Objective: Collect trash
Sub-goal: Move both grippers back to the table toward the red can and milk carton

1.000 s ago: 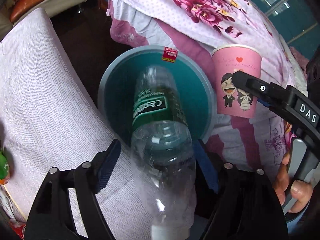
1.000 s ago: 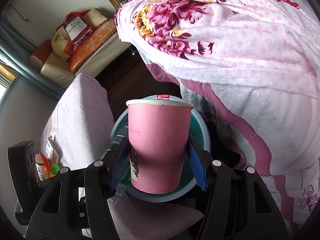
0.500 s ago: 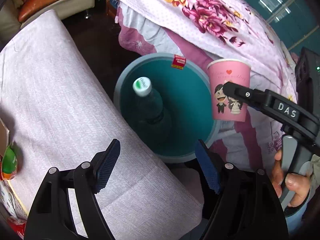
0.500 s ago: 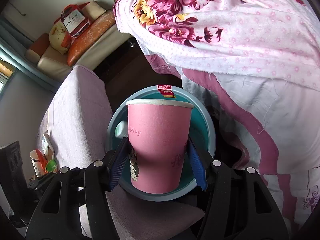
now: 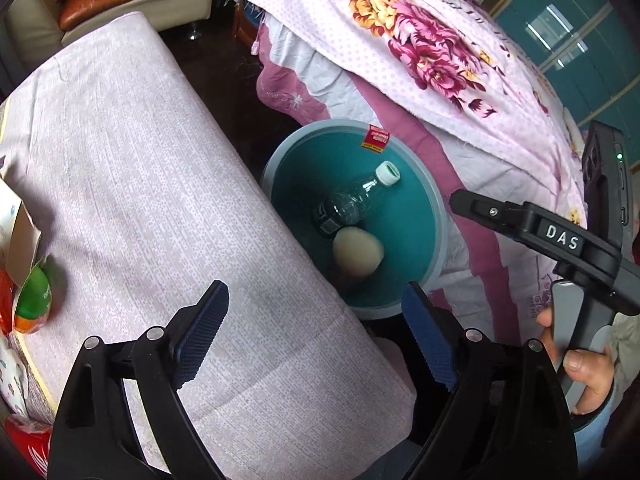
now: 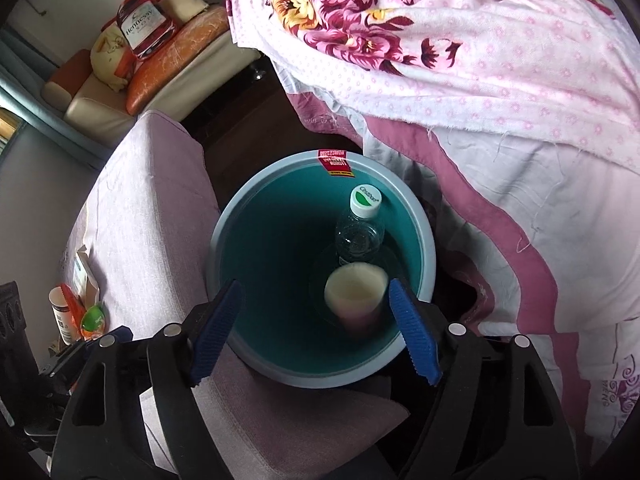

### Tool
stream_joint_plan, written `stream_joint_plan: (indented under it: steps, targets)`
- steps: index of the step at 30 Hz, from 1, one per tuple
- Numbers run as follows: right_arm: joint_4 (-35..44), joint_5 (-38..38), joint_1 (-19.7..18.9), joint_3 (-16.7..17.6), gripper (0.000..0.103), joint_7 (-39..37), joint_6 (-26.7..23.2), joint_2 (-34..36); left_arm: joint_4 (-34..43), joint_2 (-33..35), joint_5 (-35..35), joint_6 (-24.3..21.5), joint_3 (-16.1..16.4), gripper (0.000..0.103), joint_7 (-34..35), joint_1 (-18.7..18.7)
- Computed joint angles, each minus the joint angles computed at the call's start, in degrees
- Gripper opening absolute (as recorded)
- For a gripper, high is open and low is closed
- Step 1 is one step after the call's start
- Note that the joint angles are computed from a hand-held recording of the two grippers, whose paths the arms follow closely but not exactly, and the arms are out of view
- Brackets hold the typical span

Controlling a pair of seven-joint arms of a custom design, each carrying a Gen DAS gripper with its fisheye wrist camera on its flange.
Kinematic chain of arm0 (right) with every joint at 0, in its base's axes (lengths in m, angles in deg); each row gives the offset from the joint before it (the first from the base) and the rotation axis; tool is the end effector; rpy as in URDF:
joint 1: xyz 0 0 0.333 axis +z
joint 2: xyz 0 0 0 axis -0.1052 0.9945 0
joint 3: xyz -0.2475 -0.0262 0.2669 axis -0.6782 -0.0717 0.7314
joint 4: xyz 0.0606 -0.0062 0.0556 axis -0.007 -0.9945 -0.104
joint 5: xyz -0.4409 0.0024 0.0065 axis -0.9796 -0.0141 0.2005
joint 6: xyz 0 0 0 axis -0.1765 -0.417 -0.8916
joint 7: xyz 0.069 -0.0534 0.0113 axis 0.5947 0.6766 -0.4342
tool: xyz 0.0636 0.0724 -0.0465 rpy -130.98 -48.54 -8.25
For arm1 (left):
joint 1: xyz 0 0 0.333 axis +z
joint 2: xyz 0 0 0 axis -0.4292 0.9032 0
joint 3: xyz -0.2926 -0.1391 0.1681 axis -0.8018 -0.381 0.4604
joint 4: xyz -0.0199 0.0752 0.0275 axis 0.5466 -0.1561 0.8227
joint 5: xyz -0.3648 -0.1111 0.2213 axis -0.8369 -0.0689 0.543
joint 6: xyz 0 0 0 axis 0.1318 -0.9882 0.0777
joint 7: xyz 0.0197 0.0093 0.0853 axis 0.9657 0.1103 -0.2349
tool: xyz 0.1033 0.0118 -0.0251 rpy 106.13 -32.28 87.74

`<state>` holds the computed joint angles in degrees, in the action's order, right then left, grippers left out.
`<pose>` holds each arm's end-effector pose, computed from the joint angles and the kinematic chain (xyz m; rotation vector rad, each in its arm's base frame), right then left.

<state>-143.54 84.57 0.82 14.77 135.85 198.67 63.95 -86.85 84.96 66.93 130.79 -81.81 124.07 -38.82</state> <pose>0.7034 0.1426 0.3714 -1.7764 1.9578 -0.0018 0.6568 -0.3167 0.3793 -2.1220 2.2140 -0.6637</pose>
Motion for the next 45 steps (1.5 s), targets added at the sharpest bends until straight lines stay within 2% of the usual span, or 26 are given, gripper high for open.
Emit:
stream_joint_plan:
  steps: [9, 21, 28, 34, 45]
  targets:
    - [-1.30, -3.19, 2.17, -0.34, 0.077, 1.36, -0.81, -2.89, -7.29, -5.51, -3.12, 3.76, -0.52, 0.090, 1.10, 1.72]
    - [-1.09, -6.15, 6.55, 1.38, 0.078, -1.25, -2.56, -5.19, -22.56, -17.93, -6.59, 9.79, 1.40, 0.090, 1.61, 3.80]
    - [1.63, -8.00, 10.01, 2.82, 0.078, -5.34, -7.45, -4.49, -32.34, -27.29, -6.83, 11.35, 3.82, 0.090, 0.80, 4.95]
    - [6.78, -10.74, 14.27, 4.58, 0.078, -10.37, -14.62, -2.21, -40.07, -35.35, -6.57, 11.58, 6.24, 0.090, -0.66, 6.43]
    - [17.53, -17.30, 22.82, 6.49, 0.078, -18.43, -25.74, 3.92, -51.17, -46.72, -3.72, 9.21, 10.11, 0.090, -2.68, 11.54]
